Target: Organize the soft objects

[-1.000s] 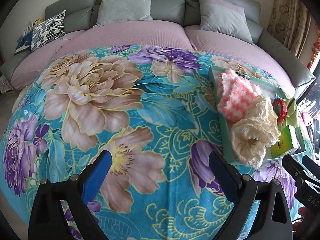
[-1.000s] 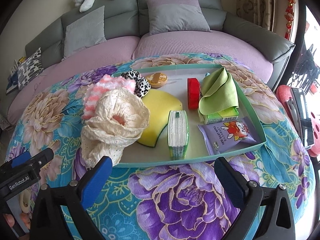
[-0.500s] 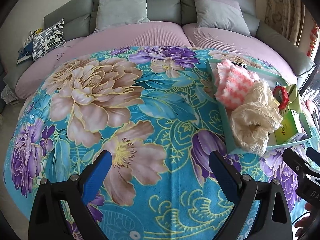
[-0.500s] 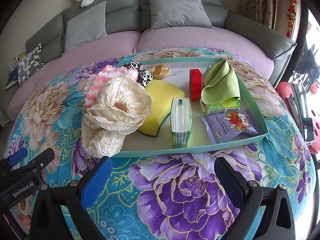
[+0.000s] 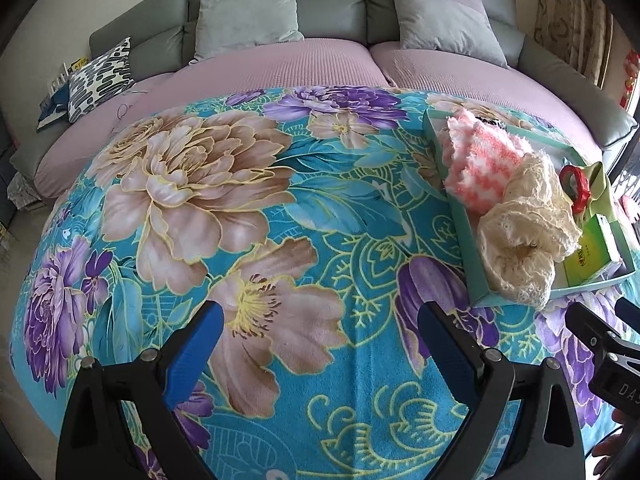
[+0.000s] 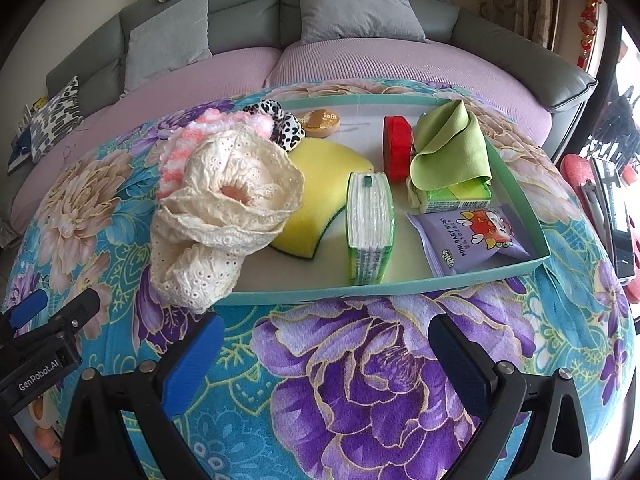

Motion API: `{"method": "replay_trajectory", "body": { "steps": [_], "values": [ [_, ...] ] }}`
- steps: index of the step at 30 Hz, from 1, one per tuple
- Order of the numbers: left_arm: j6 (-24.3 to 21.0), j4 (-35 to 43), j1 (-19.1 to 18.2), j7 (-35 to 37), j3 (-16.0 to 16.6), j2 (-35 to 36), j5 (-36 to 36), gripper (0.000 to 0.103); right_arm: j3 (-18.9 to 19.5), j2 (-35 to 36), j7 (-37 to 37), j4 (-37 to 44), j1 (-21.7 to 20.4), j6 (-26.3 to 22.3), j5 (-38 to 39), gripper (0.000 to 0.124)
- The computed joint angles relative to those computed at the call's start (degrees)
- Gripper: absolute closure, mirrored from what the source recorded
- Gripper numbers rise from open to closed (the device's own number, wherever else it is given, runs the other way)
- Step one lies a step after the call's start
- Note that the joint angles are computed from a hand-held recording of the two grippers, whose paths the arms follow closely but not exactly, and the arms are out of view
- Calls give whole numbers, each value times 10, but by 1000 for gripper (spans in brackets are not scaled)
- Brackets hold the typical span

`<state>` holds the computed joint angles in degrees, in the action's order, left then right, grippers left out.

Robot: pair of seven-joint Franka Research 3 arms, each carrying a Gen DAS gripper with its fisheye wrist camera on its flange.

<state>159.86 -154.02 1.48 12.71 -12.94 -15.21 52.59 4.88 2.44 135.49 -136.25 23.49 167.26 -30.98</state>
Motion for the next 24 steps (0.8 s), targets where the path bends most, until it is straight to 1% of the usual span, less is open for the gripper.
{"method": "replay_trajectory", "body": {
  "steps": [4,14,18,24],
  "values": [
    [-3,3,0,7,3,8,-1,5,0,5,-4,5,2,-6,2,21],
    [-3,11,3,-8,5,24,27,5,-9,17,-7,12,7,-9,8,21],
    [-4,15,0,-11,9,30,35,5,-12,27,-21,18,8,-10,23,21],
    [-9,20,-1,-17,13,39,47,5,-22,35,-19,26,18,-12,18,21]
  ]
}}
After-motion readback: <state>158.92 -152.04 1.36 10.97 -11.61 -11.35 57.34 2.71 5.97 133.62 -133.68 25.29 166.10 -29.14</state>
